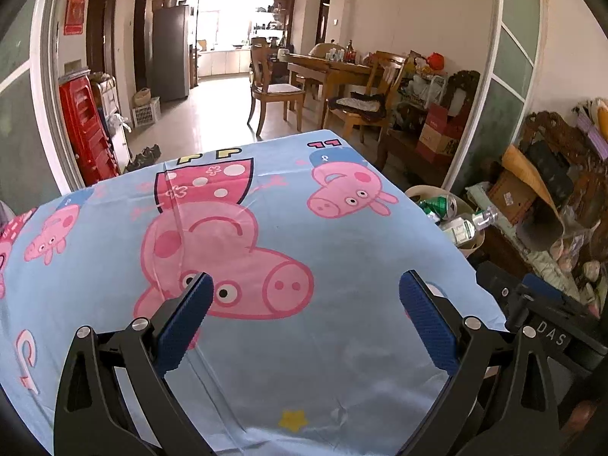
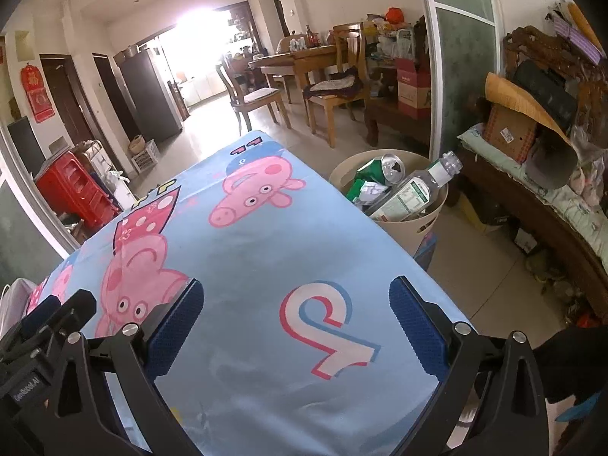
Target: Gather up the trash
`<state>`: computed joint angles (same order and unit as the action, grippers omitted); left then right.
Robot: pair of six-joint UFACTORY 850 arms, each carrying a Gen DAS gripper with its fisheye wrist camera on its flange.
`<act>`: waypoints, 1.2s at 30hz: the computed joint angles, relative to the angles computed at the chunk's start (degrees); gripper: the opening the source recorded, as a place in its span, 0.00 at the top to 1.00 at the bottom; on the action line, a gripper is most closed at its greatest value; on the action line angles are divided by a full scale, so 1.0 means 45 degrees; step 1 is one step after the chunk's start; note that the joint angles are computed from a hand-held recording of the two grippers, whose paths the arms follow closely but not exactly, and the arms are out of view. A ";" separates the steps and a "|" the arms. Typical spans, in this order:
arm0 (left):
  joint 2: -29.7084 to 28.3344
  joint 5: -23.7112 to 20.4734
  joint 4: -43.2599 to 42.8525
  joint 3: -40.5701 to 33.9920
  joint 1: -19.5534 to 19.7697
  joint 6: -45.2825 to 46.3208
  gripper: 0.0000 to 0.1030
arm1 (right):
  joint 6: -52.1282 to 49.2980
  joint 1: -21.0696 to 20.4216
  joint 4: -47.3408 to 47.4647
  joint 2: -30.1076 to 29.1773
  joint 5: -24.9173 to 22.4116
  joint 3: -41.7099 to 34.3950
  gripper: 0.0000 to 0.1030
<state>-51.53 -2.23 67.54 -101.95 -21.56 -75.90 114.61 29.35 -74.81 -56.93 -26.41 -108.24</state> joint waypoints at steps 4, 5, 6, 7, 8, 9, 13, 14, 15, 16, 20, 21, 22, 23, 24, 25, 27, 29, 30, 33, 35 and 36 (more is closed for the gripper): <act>-0.0048 -0.0202 -0.0809 -0.0092 -0.0117 0.0810 0.06 | -0.0870 -0.0094 0.0648 0.0055 0.0096 0.0066 0.08; -0.0065 -0.0295 -0.1449 -0.0138 -0.0139 0.1418 0.06 | -0.1164 -0.0134 0.0908 0.0058 0.0123 0.0056 0.08; -0.0116 -0.0483 -0.2331 -0.0253 -0.0169 0.2296 0.06 | -0.1591 -0.0197 0.1334 0.0062 0.0158 0.0033 0.08; -0.0194 -0.0678 -0.2681 -0.0401 -0.0196 0.2657 0.06 | -0.1701 -0.0249 0.1471 0.0095 0.0263 0.0074 0.08; -0.0252 -0.0895 -0.2498 -0.0518 -0.0243 0.2484 0.06 | -0.1617 -0.0306 0.1432 0.0146 0.0377 0.0157 0.08; -0.0294 -0.1186 -0.1781 -0.0604 -0.0309 0.1779 0.06 | -0.1414 -0.0355 0.1256 0.0205 0.0439 0.0258 0.09; -0.0443 -0.1709 -0.2042 -0.0857 -0.0415 0.1895 0.06 | -0.0462 -0.0475 0.0184 0.0367 0.0326 0.0561 0.08; -0.0467 -0.1750 -0.2344 -0.0898 -0.0412 0.2168 0.06 | -0.0412 -0.0517 0.0089 0.0390 0.0321 0.0597 0.08; -0.0528 -0.1887 -0.2803 -0.0998 -0.0431 0.2562 0.06 | -0.0390 -0.0550 0.0045 0.0391 0.0325 0.0611 0.08; -0.0576 -0.2042 -0.3010 -0.1079 -0.0460 0.2702 0.06 | -0.0417 -0.0614 0.0034 0.0420 0.0388 0.0656 0.09; -0.0827 -0.2525 -0.4324 -0.1479 -0.0546 0.3618 0.06 | -0.0623 -0.0690 -0.0251 0.0419 0.0311 0.0634 0.09; -0.0945 -0.2717 -0.4855 -0.1688 -0.0577 0.4071 0.06 | -0.0781 -0.0715 -0.0312 0.0423 0.0341 0.0611 0.09; -0.1051 -0.2916 -0.5017 -0.1872 -0.0617 0.4164 0.06 | -0.0861 -0.0739 -0.0365 0.0435 0.0389 0.0617 0.09; -0.1165 -0.3124 -0.5109 -0.2070 -0.0652 0.4215 0.06 | -0.0956 -0.0766 -0.0446 0.0451 0.0459 0.0613 0.09; -0.1277 -0.3303 -0.5202 -0.2268 -0.0694 0.4299 0.06 | -0.0980 -0.0783 -0.0519 0.0458 0.0503 0.0610 0.09; -0.1356 -0.3389 -0.5203 -0.2406 -0.0731 0.4291 0.06 | -0.0932 -0.0802 -0.0674 0.0478 0.0566 0.0634 0.09; -0.1430 -0.3546 -0.5001 -0.2547 -0.0798 0.4009 0.06 | -0.0948 -0.0836 -0.0786 0.0498 0.0685 0.0668 0.09; -0.1449 -0.3630 -0.4622 -0.2589 -0.0863 0.3585 0.06 | -0.0898 -0.0884 -0.0856 0.0495 0.0828 0.0709 0.09; -0.1468 -0.3733 -0.4377 -0.2634 -0.0907 0.3358 0.06 | -0.0880 -0.0894 -0.0839 0.0495 0.0885 0.0728 0.09; -0.1460 -0.3978 -0.3391 -0.2639 -0.1023 0.2378 0.06 | -0.0944 -0.0982 -0.0588 0.0495 0.1197 0.0810 0.09; -0.1471 -0.4084 -0.3149 -0.2686 -0.1079 0.2097 0.06 | -0.0485 -0.1004 -0.0886 0.0510 0.1290 0.0926 0.09; -0.1470 -0.4138 -0.3070 -0.2696 -0.1098 0.1993 0.06 | -0.0392 -0.1042 -0.0939 0.0514 0.1385 0.0965 0.09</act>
